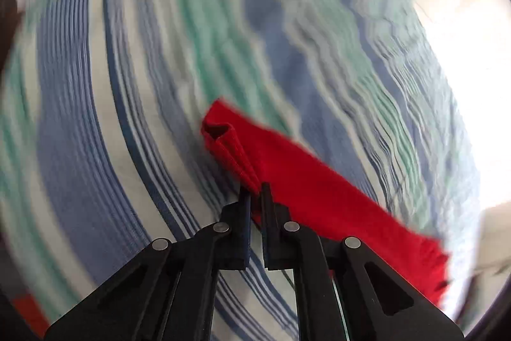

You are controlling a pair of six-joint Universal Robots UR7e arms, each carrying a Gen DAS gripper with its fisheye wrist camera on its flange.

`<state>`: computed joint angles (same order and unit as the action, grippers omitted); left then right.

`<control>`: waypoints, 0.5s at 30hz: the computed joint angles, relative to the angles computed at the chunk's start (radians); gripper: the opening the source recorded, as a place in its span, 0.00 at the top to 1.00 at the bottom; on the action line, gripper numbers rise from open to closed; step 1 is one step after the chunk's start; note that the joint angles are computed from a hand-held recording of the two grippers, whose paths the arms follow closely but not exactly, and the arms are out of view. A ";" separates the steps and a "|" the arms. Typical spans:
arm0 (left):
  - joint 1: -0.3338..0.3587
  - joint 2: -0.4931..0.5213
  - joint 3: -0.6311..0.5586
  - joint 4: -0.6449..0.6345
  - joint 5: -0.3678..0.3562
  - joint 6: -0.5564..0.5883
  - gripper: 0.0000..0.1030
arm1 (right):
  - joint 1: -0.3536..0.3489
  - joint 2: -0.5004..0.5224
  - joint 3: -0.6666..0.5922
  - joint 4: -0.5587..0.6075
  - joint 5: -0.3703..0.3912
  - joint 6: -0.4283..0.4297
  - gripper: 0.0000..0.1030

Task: Fold small clothes

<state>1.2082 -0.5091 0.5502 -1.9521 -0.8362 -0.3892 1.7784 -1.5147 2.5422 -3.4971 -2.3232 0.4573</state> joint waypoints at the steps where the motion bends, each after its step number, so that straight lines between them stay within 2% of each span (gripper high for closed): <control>1: -0.035 -0.007 0.033 -0.049 0.049 0.091 0.97 | 0.000 0.000 0.000 -0.003 0.001 -0.002 0.23; 2: -0.069 -0.017 0.073 -0.113 0.071 0.187 0.97 | 0.000 0.001 0.000 -0.005 0.003 -0.005 0.23; 4: -0.138 -0.038 0.142 -0.217 0.038 0.356 0.97 | 0.000 0.003 -0.003 -0.001 0.005 -0.012 0.20; 8: -0.269 -0.087 0.291 -0.340 -0.168 0.568 0.97 | 0.002 0.001 -0.008 0.016 0.005 -0.017 0.17; 11: -0.341 -0.116 0.424 -0.389 -0.300 0.642 0.96 | -0.001 -0.007 -0.003 0.015 0.017 -0.013 0.17; 12: -0.362 -0.120 0.476 -0.407 -0.327 0.672 0.93 | -0.003 -0.010 -0.002 0.015 0.022 -0.012 0.17; 14: -0.397 -0.123 0.582 -0.404 -0.347 0.717 0.77 | -0.006 -0.015 0.000 0.014 0.029 -0.012 0.17; 15: -0.409 -0.127 0.630 -0.390 -0.332 0.717 0.50 | -0.006 -0.016 0.001 0.015 0.030 -0.012 0.17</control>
<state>0.7996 -0.6359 1.1800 -2.3419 -1.1679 0.3278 1.7725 -1.5304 2.5433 -3.4826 -2.2934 0.4457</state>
